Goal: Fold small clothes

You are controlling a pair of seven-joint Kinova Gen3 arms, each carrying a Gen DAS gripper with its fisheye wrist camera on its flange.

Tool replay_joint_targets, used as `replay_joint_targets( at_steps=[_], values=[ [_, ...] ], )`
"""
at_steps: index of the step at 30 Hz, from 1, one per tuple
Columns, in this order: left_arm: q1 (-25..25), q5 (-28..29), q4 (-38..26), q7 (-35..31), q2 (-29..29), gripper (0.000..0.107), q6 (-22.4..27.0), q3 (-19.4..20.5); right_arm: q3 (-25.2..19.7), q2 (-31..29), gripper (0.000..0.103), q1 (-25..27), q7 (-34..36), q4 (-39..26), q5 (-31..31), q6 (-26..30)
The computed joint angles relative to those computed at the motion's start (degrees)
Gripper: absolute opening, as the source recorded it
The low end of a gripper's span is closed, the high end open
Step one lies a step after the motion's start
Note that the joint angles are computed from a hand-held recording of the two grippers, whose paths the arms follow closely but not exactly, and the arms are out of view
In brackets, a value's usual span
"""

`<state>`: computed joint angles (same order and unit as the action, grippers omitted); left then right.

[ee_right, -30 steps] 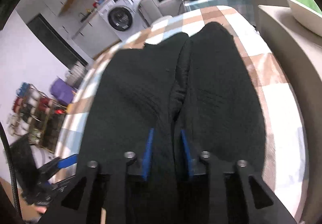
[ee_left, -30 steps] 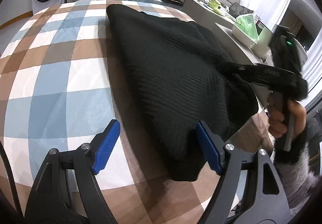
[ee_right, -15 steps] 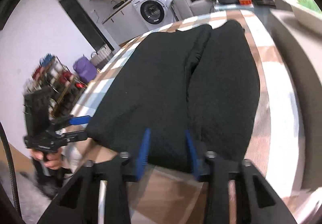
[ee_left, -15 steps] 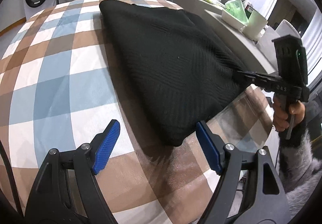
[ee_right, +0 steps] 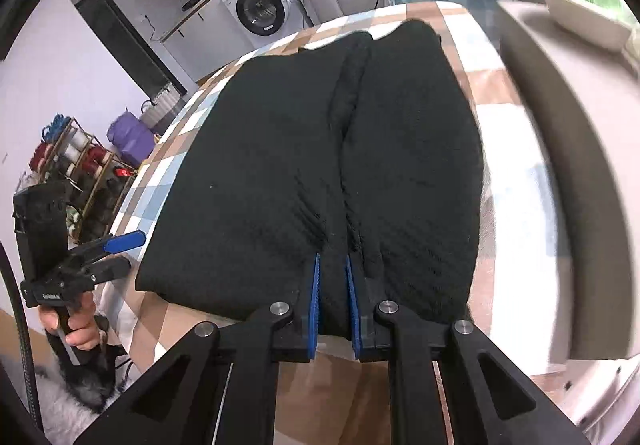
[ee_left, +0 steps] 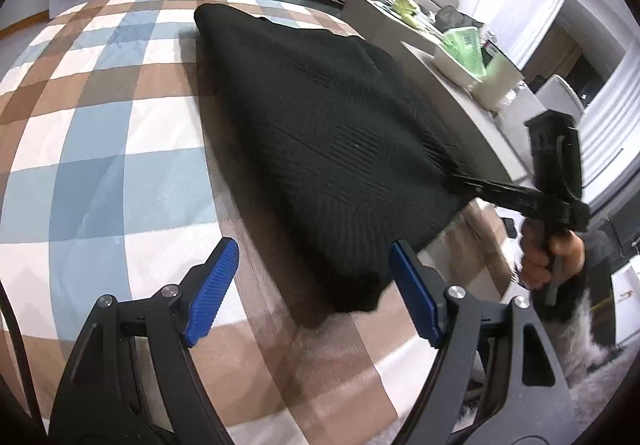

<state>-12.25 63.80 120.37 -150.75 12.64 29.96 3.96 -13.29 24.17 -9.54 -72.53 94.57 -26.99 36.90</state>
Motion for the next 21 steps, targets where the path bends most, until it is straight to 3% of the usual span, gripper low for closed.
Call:
replay_joint_targets(
  at_steps=[5, 7, 10, 13, 14, 15, 19, 20, 21],
  values=[
    [12.04, -9.67, -0.23, 7.44, 1.25, 0.076, -8.79, -5.82, -5.48, 0.11, 0.012, 6.28, 3.01, 0.54, -1.84, -1.21],
    [13.57, -13.75, -0.35, 11.48, 1.1, 0.076, -9.36, -6.38, -5.19, -0.33, 0.012, 6.26, 3.12, 0.93, -1.54, -1.73],
    [8.19, -13.43, -0.88, 11.91, 1.04, 0.076, -6.76, -2.43, -1.16, -0.08, 0.014, 2.39, 3.11, 0.9, -1.44, -1.76],
    [0.23, -8.0, -1.39, 8.2, 2.13, 0.076, -5.12, 3.53, -1.12, -2.08, 0.031, 2.28, 4.43, 3.61, -5.23, -3.86],
    [-1.38, -6.41, -2.07, 7.59, 2.91, 0.076, -4.41, 4.58, 0.36, -3.04, 0.047, 0.93, 3.55, 4.48, -5.42, -5.86],
    [-1.92, -5.38, -3.19, 7.91, 3.96, 0.076, -3.66, 4.65, 2.86, -3.91, 0.056, -1.25, 1.73, 5.13, -4.67, -8.19],
    [-2.21, -2.77, -7.62, 9.51, 8.21, 0.075, -3.78, 5.26, 13.48, -2.92, 0.056, -10.97, -7.58, 4.44, 2.86, -13.16],
    [-1.05, -2.33, -8.24, 9.87, 8.67, 0.069, -4.51, 4.5, 16.14, -2.02, 0.056, -13.19, -9.91, 3.65, 4.25, -13.06],
    [-0.17, -2.69, -8.85, 11.15, 9.07, 0.052, -5.73, 4.24, 18.79, -0.62, 0.056, -15.36, -12.24, 2.09, 5.55, -12.04]
  ],
)
